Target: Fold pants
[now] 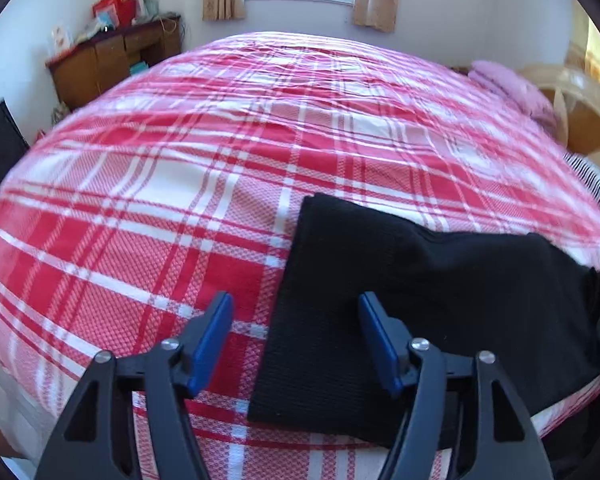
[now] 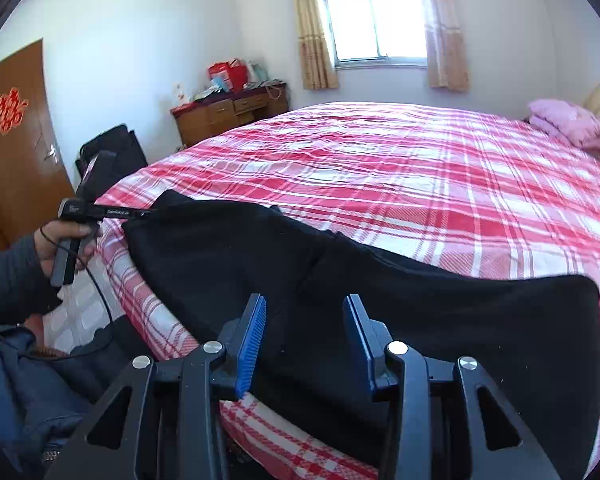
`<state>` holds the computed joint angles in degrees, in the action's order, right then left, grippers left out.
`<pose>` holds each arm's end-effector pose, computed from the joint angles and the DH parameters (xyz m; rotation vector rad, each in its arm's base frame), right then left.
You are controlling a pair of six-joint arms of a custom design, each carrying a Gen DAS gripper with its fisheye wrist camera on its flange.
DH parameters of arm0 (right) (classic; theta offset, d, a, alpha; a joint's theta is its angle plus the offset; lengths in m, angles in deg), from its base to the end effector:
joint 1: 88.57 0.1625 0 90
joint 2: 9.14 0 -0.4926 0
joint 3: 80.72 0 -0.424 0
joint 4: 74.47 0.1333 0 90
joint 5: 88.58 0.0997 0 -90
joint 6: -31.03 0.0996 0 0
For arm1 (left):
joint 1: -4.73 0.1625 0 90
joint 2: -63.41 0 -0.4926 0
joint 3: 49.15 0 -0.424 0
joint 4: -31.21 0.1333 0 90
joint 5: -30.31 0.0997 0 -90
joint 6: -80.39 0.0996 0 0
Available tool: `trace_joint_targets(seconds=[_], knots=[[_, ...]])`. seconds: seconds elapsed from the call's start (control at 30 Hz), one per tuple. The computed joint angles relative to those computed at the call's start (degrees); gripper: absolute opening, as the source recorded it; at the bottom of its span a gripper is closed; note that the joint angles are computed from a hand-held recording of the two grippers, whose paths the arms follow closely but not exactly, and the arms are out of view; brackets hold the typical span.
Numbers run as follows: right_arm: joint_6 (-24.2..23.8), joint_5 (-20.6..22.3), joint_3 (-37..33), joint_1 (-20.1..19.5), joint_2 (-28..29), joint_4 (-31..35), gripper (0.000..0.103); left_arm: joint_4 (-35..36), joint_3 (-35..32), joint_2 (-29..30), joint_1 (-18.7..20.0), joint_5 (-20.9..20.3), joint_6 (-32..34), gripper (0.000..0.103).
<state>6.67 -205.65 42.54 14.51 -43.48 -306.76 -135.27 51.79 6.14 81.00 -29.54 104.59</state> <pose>0.2091 -0.5113 0.0435 0.4878 -2.3306 1.1265 0.0111 -0.7269 0.2658 0.6230 2.4209 -0.6694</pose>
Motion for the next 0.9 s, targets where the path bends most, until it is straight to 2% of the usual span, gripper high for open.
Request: trace_joint_targets(seconds=[0.17, 0.2, 0.33, 0.37, 0.43, 0.47, 0.53, 0.63, 0.77, 0.9], knots=[[0.89, 1.46, 0.30, -0.62, 0.39, -2.36, 0.043, 1.77, -0.07, -0.30, 0.76, -3.48, 0.93, 0.067], [0.78, 1.32, 0.22, -0.62, 0.58, -2.89, 0.043, 3.12, 0.08, -0.50, 0.73, -4.60, 0.81, 0.060], [1.00, 1.67, 0.36, -0.79, 0.61, -3.77, 0.043, -0.87, 2.28, 0.24, -0.65, -0.79, 4.22, 0.055], [0.96, 1.51, 0.30, -0.82, 0.66, -3.88, 0.043, -0.51, 2.22, 0.17, -0.63, -0.84, 3.88, 0.051], [0.57, 0.66, 0.11, -0.65, 0.85, -4.76, 0.043, 4.50, 0.98, -0.87, -0.25, -3.81, 0.96, 0.027], [0.39, 0.45, 0.09, -0.55, 0.91, -5.59, 0.043, 7.39, 0.28, -1.46, -0.01, -6.12, -1.37, 0.024], [0.39, 0.20, 0.20, -0.61, 0.99, -7.44, 0.043, 7.99, 0.41, -1.90, -0.62, -5.76, -1.60, 0.024], [1.43, -0.44, 0.48, -0.77, 0.56, -8.71, 0.043, 8.84, 1.00, -3.14, -1.24, -8.23, -1.80, 0.024], [2.39, -5.23, 0.05, 0.28, -0.15, -9.93, 0.043, 11.52, 0.93, -5.23, -2.07, -14.23, -4.41, 0.024], [6.05, -6.38, 2.26, 0.26, -2.82, -10.54, 0.043, 11.89, 2.18, -7.19, -4.38, -19.27, -4.81, 0.024]])
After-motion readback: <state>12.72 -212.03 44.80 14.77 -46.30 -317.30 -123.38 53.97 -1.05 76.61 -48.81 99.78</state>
